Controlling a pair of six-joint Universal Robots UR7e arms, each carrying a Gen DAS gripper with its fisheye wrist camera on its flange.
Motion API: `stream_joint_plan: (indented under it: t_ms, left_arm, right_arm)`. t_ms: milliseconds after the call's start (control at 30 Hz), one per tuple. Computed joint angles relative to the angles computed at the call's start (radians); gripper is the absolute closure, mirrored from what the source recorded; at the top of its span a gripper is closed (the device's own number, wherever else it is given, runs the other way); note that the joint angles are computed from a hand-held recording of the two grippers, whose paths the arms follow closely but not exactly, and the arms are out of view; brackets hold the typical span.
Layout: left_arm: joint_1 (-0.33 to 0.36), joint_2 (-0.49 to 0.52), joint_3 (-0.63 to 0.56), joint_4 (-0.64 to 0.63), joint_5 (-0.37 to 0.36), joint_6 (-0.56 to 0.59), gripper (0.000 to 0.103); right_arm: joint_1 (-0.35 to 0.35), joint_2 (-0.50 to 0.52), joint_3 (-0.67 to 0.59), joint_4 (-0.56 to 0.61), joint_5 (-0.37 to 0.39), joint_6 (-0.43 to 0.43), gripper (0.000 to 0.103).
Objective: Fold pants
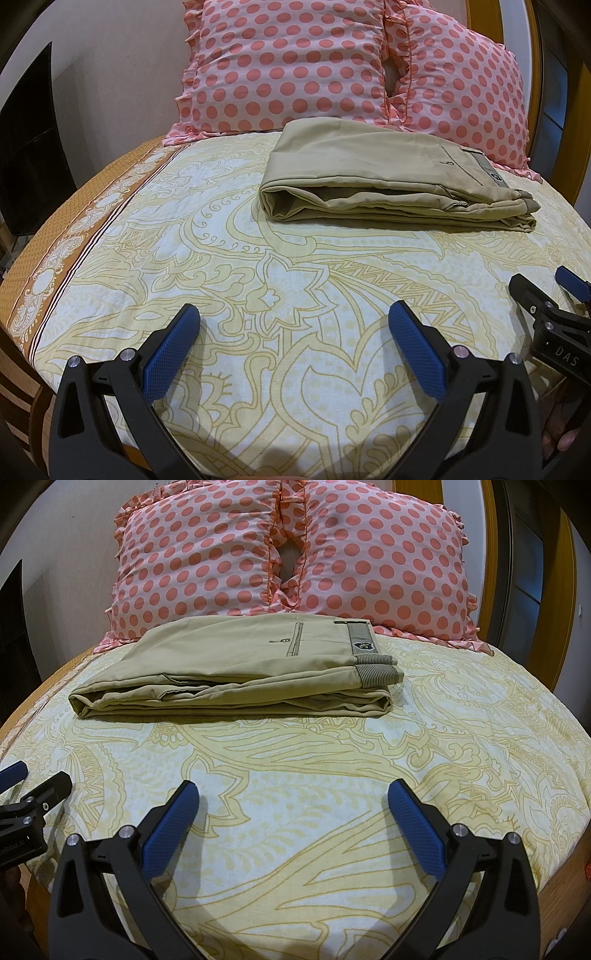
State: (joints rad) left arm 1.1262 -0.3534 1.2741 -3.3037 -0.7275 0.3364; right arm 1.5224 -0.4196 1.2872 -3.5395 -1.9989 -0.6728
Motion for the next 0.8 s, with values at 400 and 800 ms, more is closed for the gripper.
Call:
stream_joint_plan:
  t_ms: [400,800]
  left_arm:
    - [0.000,0.000,-0.001,0.003,0.002,-0.003,0.001]
    - [0.001,-0.002,0.006,0.001,-0.003,-0.001,0.001]
  right_arm:
    - [0.000,0.001,-0.001,-0.002,-0.001,0.000,0.002]
    - [0.000,0.002,-0.001,-0.004,-0.001,0.001,0.002]
